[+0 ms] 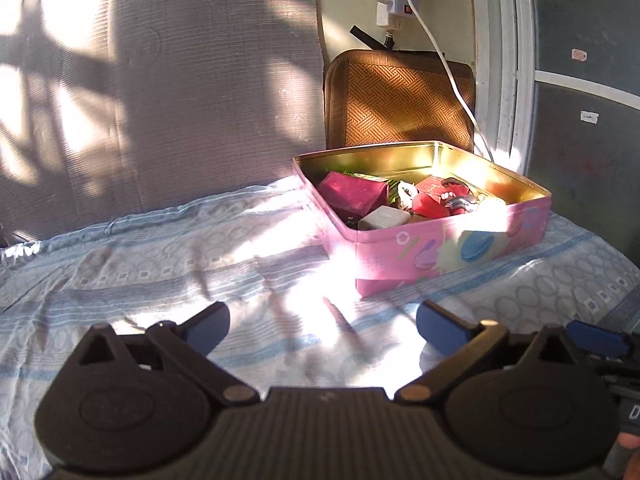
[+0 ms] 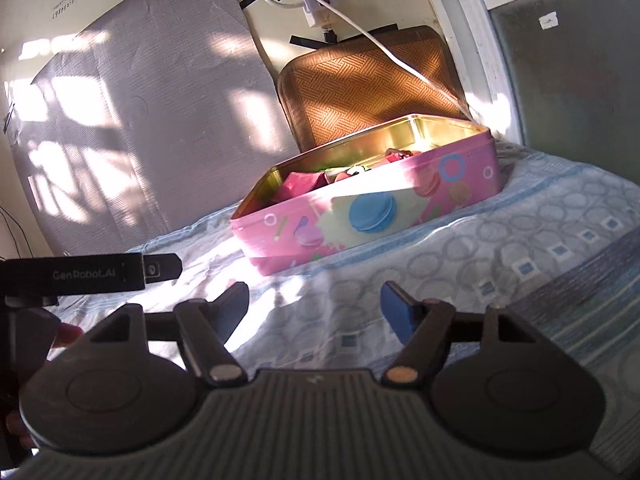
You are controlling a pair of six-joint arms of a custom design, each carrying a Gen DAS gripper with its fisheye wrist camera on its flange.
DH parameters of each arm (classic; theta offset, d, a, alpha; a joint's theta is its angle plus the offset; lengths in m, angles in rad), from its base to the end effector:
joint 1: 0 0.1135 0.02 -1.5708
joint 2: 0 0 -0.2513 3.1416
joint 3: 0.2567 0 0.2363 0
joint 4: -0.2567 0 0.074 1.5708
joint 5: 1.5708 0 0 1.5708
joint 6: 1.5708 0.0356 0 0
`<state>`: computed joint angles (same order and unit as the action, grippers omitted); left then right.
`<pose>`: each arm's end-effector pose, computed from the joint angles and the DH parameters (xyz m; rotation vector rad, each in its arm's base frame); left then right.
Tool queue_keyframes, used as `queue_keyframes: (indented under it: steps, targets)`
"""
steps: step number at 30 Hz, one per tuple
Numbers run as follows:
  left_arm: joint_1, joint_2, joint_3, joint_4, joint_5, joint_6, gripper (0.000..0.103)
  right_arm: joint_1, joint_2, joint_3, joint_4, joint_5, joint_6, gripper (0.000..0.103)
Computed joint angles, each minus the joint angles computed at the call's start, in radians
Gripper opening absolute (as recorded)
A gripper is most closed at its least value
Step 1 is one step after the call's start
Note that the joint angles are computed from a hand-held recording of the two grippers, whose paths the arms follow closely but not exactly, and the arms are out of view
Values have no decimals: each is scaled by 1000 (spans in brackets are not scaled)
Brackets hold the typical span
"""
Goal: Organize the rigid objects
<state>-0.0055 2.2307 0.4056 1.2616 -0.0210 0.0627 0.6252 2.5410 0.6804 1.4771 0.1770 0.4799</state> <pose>0.2673 -0.0007 0.0172 0.0604 2.1338 0.0560 0.2636 0.1826 -0.0215 -0.0255 1.9892 0.5534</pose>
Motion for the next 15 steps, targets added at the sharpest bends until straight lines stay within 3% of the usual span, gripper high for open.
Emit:
queue_keyframes:
  steps: [15]
  targets:
    - [32,43,-143,221,-10,-5,103,100,-38,-103,87,46,63,89]
